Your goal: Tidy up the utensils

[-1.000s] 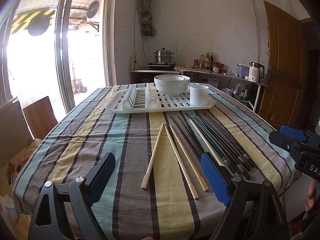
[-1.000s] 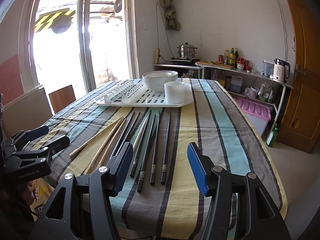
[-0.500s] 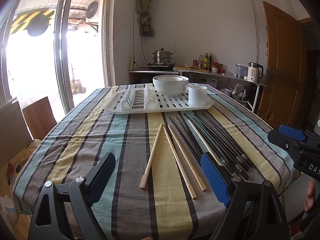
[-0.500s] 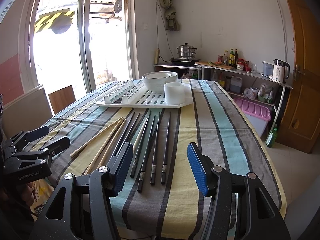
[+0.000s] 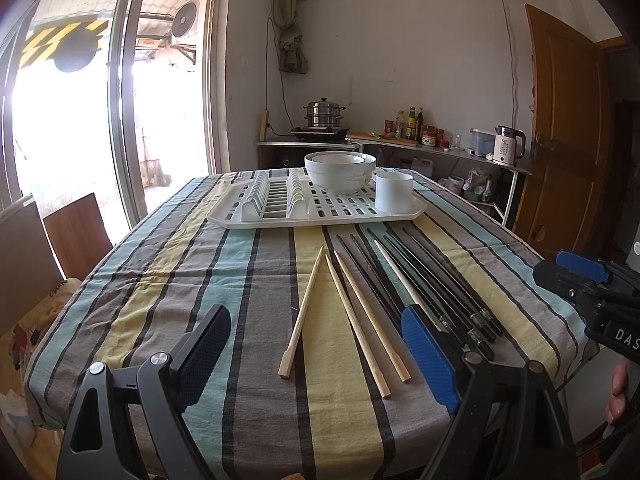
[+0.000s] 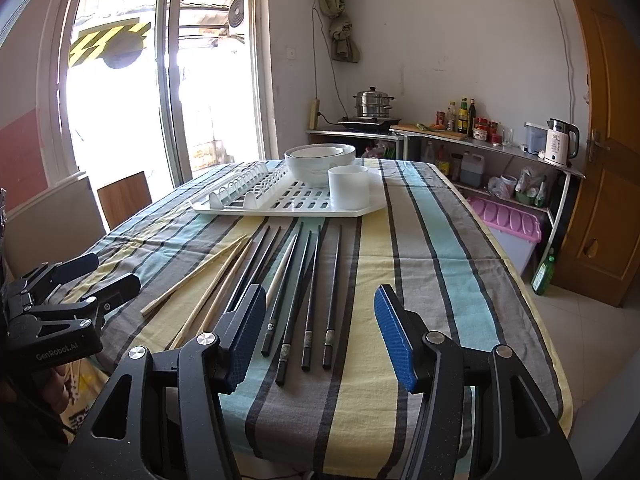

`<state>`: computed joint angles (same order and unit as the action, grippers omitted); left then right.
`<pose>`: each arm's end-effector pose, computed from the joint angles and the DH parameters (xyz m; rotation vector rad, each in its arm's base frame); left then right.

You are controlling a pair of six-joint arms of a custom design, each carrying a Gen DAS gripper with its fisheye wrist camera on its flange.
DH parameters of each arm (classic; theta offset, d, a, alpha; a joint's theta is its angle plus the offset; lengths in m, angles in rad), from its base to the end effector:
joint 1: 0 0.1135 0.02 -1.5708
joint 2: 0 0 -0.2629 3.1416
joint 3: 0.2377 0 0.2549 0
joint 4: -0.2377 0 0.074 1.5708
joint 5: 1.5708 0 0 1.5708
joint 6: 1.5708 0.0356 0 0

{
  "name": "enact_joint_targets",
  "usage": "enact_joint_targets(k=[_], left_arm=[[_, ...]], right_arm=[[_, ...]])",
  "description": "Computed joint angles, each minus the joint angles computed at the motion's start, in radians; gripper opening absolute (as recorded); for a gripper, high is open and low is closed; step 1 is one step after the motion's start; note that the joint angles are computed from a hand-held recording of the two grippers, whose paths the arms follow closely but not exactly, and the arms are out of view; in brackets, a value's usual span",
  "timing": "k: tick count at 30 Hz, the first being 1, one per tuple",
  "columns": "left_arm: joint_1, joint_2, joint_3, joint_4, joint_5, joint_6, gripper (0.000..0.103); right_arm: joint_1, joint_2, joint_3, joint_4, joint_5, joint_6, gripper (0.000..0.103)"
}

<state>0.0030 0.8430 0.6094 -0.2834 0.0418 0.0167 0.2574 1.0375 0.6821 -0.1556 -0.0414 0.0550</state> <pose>0.1953 -0.0009 0.2567 0.0397 2.0871 -0.0317 0.2269 0.0613 0.2564 -0.2363 2.0763 0.2331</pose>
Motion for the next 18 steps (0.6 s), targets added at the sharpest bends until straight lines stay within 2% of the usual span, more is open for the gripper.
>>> enact_joint_targets(k=[18], left_arm=[[-0.002,-0.004,0.002,-0.008,0.005,-0.003,0.088]], right_arm=[[-0.001,-0.002,0.005,-0.007,0.000,0.001,0.057]])
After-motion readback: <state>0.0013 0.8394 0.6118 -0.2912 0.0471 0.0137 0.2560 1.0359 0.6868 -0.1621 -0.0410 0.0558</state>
